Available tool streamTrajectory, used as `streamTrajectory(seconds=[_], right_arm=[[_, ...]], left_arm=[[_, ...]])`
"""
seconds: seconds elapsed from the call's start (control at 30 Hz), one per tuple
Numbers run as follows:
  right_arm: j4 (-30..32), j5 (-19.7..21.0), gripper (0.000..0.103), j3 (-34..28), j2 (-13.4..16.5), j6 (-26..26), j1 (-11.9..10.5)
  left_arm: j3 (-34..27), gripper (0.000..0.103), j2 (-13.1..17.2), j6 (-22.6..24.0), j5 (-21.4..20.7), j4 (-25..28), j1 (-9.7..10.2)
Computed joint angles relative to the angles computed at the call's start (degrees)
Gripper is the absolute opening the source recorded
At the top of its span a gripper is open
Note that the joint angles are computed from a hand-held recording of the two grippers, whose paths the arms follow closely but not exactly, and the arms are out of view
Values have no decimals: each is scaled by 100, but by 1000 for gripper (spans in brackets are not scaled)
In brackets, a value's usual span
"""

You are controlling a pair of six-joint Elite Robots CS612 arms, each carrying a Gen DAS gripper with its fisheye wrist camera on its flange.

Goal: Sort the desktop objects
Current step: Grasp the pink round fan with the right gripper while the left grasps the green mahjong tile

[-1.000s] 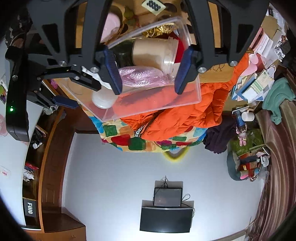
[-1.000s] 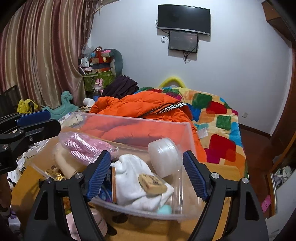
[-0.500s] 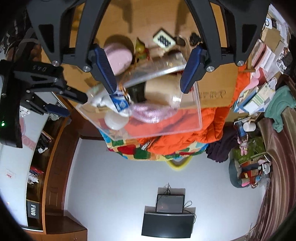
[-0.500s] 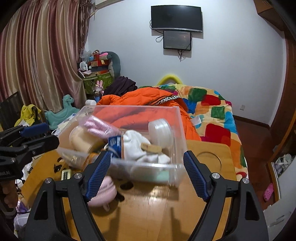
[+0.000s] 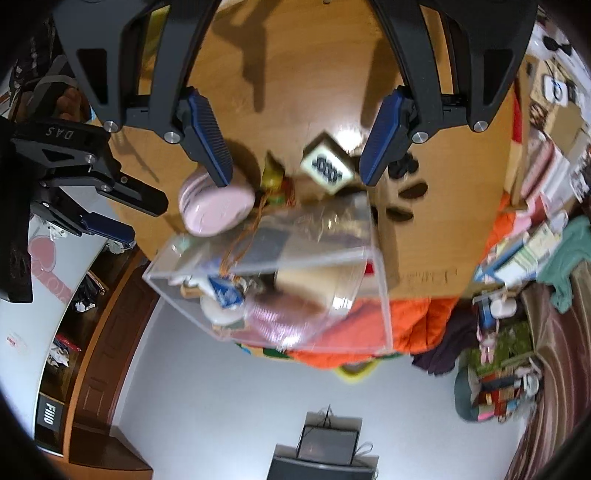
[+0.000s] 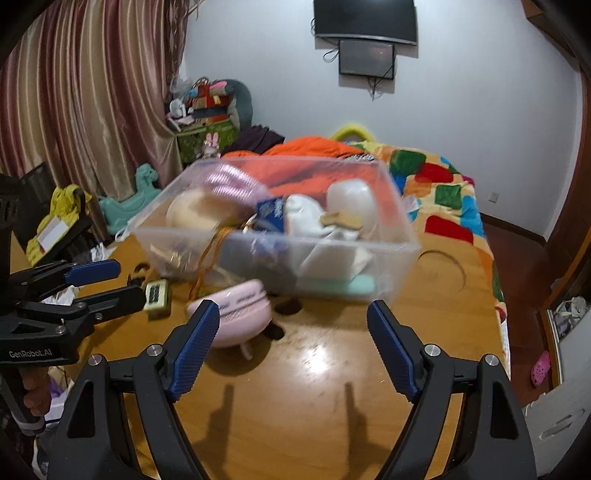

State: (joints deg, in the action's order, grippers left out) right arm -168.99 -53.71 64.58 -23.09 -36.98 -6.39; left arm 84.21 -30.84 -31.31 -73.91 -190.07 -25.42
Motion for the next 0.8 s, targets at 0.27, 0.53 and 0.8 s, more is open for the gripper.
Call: streamTrajectory(seconds=[0.27,0.53,0.8], right_arm=[[315,-261,80,18,23,-437,141],[474,-502,80,-151,130,-724,289],[628,-497,61,-279,215,-860,357]], left_arm=[[127,71,77,-331,-639,-20,140],[230,72,49,-310,-608,-128,141],[227,72,37,-296,-460,-66,135]])
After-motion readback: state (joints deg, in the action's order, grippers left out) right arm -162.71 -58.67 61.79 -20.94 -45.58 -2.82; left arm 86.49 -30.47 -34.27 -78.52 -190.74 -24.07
